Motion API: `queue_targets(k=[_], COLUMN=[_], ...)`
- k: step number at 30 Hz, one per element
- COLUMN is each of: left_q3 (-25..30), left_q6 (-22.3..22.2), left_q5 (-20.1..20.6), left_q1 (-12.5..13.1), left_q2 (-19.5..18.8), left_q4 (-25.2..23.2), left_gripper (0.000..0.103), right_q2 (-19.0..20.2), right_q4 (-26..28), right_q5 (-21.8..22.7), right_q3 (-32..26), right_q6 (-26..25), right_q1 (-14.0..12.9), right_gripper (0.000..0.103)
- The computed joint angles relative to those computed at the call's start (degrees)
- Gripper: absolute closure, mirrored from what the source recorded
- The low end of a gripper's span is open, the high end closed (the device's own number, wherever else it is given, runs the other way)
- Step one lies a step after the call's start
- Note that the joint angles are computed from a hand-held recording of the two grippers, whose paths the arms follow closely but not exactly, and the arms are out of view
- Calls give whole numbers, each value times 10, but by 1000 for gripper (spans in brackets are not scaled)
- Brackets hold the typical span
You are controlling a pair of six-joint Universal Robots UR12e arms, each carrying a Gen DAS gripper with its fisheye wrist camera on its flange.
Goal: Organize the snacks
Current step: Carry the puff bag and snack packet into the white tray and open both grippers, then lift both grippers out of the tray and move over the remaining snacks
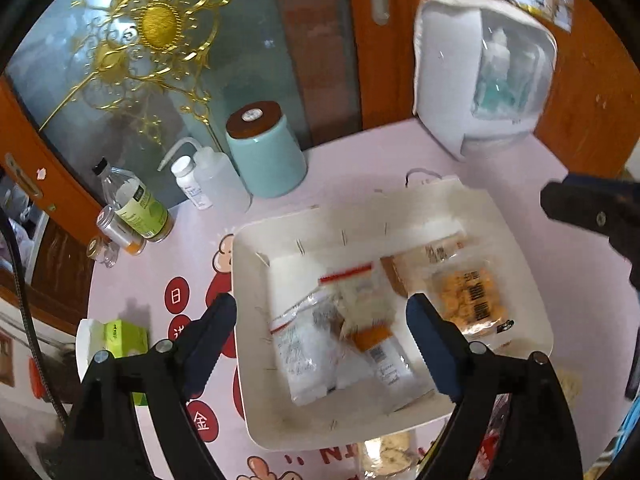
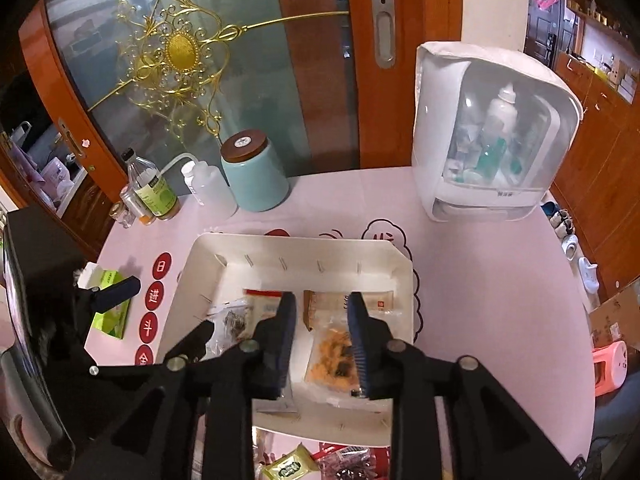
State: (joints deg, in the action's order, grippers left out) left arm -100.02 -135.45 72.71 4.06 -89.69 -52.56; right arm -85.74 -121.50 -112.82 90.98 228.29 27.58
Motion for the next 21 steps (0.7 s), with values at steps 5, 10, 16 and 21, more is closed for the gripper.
queue_targets(k=[5,10,16,21], left_q3=[-12,-15,-17,-23], left_q6=[15,19,20,36], left_q5=[11,9,2,-11], left_q1=[-3,1,13,27], left_q2=[5,11,22,36], left_q4=[9,-4,-23,-34], left_gripper=[17,17,17,17], right_q2=[-2,-5,-13,-19], right_q4=[10,19,32,48], right_q5=[0,0,-7,-16], right_q3=[4,8,14,14], right_q6=[9,18,30,40], right_q1=[1,2,13,27], right_gripper=[75,75,75,75])
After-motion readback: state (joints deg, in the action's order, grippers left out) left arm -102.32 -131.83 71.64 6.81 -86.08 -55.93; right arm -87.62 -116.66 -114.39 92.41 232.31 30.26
